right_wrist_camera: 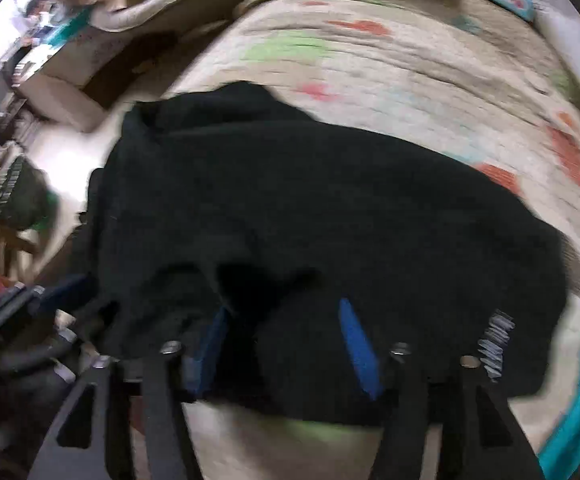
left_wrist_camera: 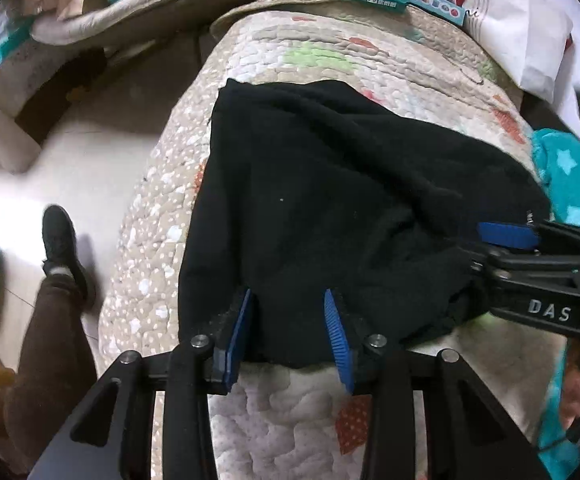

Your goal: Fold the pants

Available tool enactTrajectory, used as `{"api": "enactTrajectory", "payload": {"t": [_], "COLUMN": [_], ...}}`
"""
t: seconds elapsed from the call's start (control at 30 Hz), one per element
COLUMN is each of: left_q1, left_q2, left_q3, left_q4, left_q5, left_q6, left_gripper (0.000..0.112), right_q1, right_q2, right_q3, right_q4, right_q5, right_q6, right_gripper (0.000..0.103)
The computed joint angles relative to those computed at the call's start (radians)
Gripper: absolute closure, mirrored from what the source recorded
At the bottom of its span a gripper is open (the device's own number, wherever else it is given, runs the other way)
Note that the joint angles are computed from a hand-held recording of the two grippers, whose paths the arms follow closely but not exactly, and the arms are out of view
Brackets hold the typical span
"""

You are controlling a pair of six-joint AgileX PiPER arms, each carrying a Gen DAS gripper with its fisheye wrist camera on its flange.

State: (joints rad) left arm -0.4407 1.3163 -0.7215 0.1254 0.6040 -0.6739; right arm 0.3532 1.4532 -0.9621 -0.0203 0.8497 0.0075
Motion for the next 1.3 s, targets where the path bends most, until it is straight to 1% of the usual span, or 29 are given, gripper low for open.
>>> {"api": "enactTrajectory", "payload": {"t": [0.03, 0.1, 0.17, 0.27, 0.3, 0.33, 0.37, 0.4, 0.43, 0.47, 0.5, 0.53, 0.57, 0.6, 0.63, 0.67, 0.7, 0.73, 0.77, 0.87, 0.9, 0.93, 1.0, 1.07, 1.1, 1.13, 1.2, 1.27, 1.3], "left_q1": [0.045, 0.094, 0.107, 0.099, 0.093, 0.086, 0.077, 0.058, 0.025, -0.003, -0.027, -0.043, -0.063, -0.082, -0.105, -0.116, -0.123, -0.121, -0.105, -0.026, -0.014, -0.012, -0.011, -0.007, -0.009, -0.022, -0.059, -0.103, -0.128], "left_q2": [-0.018, -0.047, -0.055, -0.019, -0.006, 0.005, 0.016, 0.022, 0.039, 0.058, 0.073, 0.078, 0.077, 0.075, 0.067, 0.064, 0.062, 0.056, 0.044, -0.001, -0.017, -0.026, -0.001, 0.076, 0.121, 0.173, 0.317, 0.413, 0.487], "left_q3": [0.003, 0.006, -0.001, -0.018, -0.015, -0.011, -0.012, -0.014, -0.025, -0.039, -0.051, -0.057, -0.055, -0.052, -0.043, -0.039, -0.036, -0.031, -0.031, -0.054, -0.066, -0.092, -0.165, -0.282, -0.343, -0.412, -0.603, -0.735, -0.835], "left_q4": [-0.089, -0.174, -0.176, -0.184, -0.211, -0.246, -0.260, -0.244, -0.188, -0.138, -0.098, -0.064, -0.023, 0.020, 0.071, 0.094, 0.107, 0.101, 0.067, -0.105, -0.125, -0.112, -0.107, -0.168, -0.186, -0.201, -0.225, -0.212, -0.214], "left_q5": [-0.002, -0.005, -0.007, -0.015, -0.033, -0.055, -0.073, -0.086, -0.101, -0.103, -0.096, -0.088, -0.086, -0.082, -0.079, -0.075, -0.068, -0.059, -0.043, 0.018, 0.021, 0.027, 0.041, 0.064, 0.080, 0.100, 0.168, 0.214, 0.241], "left_q6": [0.089, 0.162, 0.155, 0.168, 0.186, 0.208, 0.218, 0.198, 0.142, 0.094, 0.051, 0.019, -0.019, -0.056, -0.097, -0.116, -0.122, -0.107, -0.059, 0.151, 0.180, 0.181, 0.197, 0.277, 0.305, 0.332, 0.383, 0.378, 0.389], "left_gripper": [0.076, 0.076, 0.075, 0.075, 0.075, 0.075, 0.075, 0.075, 0.075, 0.075, 0.076, 0.076, 0.076, 0.076, 0.076, 0.076, 0.075, 0.075, 0.075, 0.075, 0.075, 0.074, 0.072, 0.071, 0.071, 0.071, 0.070, 0.070, 0.069], "right_q1": [-0.001, -0.048, -0.130, -0.219, -0.227, -0.214, -0.202, -0.155, -0.105, -0.045, 0.002, 0.043, 0.070, 0.088, 0.109, 0.118, 0.105, 0.078, 0.030, -0.178, -0.233, -0.328, -0.518, -0.706, -0.782, -0.831, -0.890, -0.911, -0.920], "right_q2": [-0.016, -0.051, -0.078, -0.077, -0.063, -0.044, -0.035, 0.004, 0.051, 0.093, 0.147, 0.202, 0.224, 0.233, 0.248, 0.254, 0.245, 0.236, 0.225, 0.125, 0.100, 0.056, 0.006, -0.041, -0.060, -0.067, -0.076, -0.077, -0.075], "right_q3": [0.003, 0.008, 0.004, -0.023, -0.041, -0.060, -0.066, -0.097, -0.136, -0.179, -0.204, -0.231, -0.249, -0.259, -0.283, -0.285, -0.292, -0.295, -0.300, -0.279, -0.270, -0.234, -0.168, -0.076, -0.028, 0.007, 0.060, 0.111, 0.124], "right_q4": [-0.062, -0.068, 0.048, 0.348, 0.441, 0.495, 0.509, 0.489, 0.429, 0.329, 0.229, 0.129, 0.063, -0.001, -0.101, -0.162, -0.192, -0.183, -0.133, 0.014, 0.059, 0.121, 0.321, 0.521, 0.614, 0.668, 0.706, 0.725, 0.736], "right_q5": [0.012, 0.010, -0.012, -0.016, -0.008, -0.009, -0.012, -0.006, 0.013, 0.022, 0.021, 0.019, 0.010, -0.007, -0.007, -0.012, -0.004, -0.007, -0.013, -0.015, -0.008, -0.009, 0.002, 0.040, 0.067, 0.085, 0.114, 0.103, 0.100], "right_q6": [0.057, 0.058, -0.039, -0.271, -0.351, -0.400, -0.420, -0.415, -0.371, -0.287, -0.236, -0.183, -0.126, -0.065, 0.026, 0.085, 0.120, 0.117, 0.073, -0.025, -0.042, -0.055, -0.152, -0.241, -0.308, -0.349, -0.379, -0.388, -0.404], "right_gripper": [0.035, 0.035, 0.035, 0.035, 0.035, 0.035, 0.035, 0.035, 0.038, 0.047, 0.077, 0.079, 0.078, 0.067, 0.050, 0.044, 0.044, 0.044, 0.044, 0.040, 0.038, 0.035, 0.035, 0.035, 0.035, 0.035, 0.035, 0.035, 0.035]}}
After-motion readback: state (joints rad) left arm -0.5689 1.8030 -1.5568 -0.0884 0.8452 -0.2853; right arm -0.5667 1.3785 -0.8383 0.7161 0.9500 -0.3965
